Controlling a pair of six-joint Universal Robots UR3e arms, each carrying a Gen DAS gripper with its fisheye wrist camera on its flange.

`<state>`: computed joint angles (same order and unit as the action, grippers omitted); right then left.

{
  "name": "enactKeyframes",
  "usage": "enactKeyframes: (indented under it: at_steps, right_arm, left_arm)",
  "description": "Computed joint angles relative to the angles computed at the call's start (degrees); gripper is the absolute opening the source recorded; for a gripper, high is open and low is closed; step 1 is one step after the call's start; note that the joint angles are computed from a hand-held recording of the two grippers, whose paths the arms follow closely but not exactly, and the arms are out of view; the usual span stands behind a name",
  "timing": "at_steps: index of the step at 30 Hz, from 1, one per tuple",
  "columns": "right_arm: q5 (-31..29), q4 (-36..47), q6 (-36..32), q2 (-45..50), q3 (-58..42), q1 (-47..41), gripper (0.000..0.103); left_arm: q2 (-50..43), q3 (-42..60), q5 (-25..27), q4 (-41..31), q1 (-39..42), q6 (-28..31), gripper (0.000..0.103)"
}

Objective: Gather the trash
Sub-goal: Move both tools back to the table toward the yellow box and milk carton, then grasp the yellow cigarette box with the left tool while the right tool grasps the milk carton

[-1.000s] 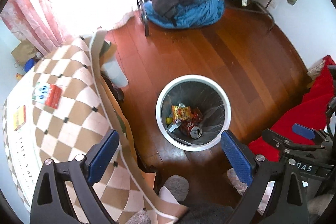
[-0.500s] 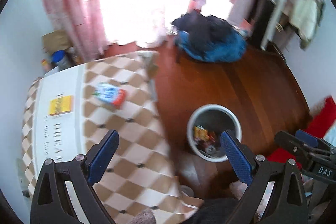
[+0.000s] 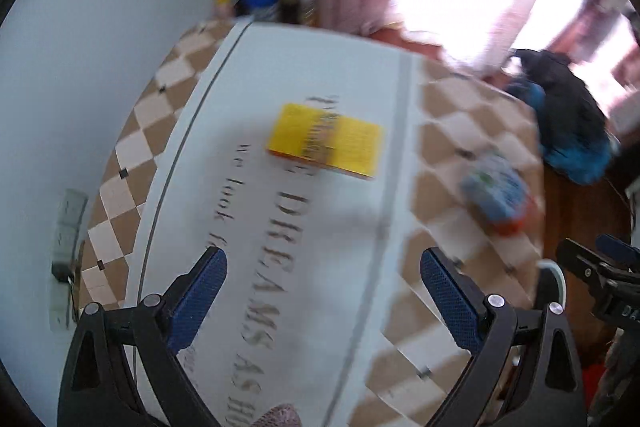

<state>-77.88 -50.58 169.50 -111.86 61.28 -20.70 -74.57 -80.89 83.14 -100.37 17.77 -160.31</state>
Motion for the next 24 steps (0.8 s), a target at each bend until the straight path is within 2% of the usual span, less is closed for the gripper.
enactKeyframes:
  at_steps: [2,4,6,9,11,13,15,16,17,19,21,24]
  right_arm:
    - [-3.4,-9.9,7.3,7.1,3.4,10.1,0.103]
    - [-6.0,-16.0,9.5,13.5,4.8,15.3,0.103]
    - [-8.0,-18.9,10.9,20.7,3.4,18.7,0.103]
    - [-7.5,-19.8,10.6,27.2,1.4,20.1,0.101]
    - [-6.9,-19.9,11.4,29.6,0.4,20.1,0.081]
    - [-5.3,-19.9,12.5,30.6,-0.1,19.1,0.068]
    - [-5.8,-21.1,14.8,31.0,-0.3,18.6,0.065]
    - [-6.4,-21.6,15.6,31.3,-0.5,18.7,0.065]
    - [-7.3,-22.3,16.9,31.8,-0.8,18.8,0.064]
    - [-7.8,-23.2,18.3,32.2,-0.6,18.6,0.064]
    - [-7.9,-23.8,19.3,32.4,-0.2,18.1,0.064]
    - [-7.7,-24.6,20.0,31.7,1.6,17.6,0.064]
  left_arm:
    - [-5.6,1.1,1.4,2.9,-1.0,-2.9,0.099]
    - [-11.4,4.1,2.0,4.1,-2.2,-6.4,0.099]
    - [-17.7,8.9,1.4,2.9,-2.9,-10.5,0.099]
    - [-25.4,15.9,-1.8,-1.0,-3.1,-15.0,0.098]
    - [-29.4,19.7,-4.5,-3.4,-2.8,-18.4,0.098]
    - [-32.6,22.4,-7.1,-5.1,-2.3,-22.1,0.098]
    - [-35.1,25.1,-7.8,-6.6,-2.8,-25.6,0.098]
    - [-36.4,26.3,-7.2,-6.9,-3.3,-27.3,0.094]
    - [-37.2,27.3,-6.4,-7.3,-3.8,-28.7,0.086]
    - [-38.2,29.0,-3.6,-6.9,-5.8,-31.6,0.083]
    - [-39.0,30.0,0.2,-5.7,-8.2,-32.8,0.075]
    - [-38.3,28.5,2.8,-2.7,-10.7,-31.2,0.075]
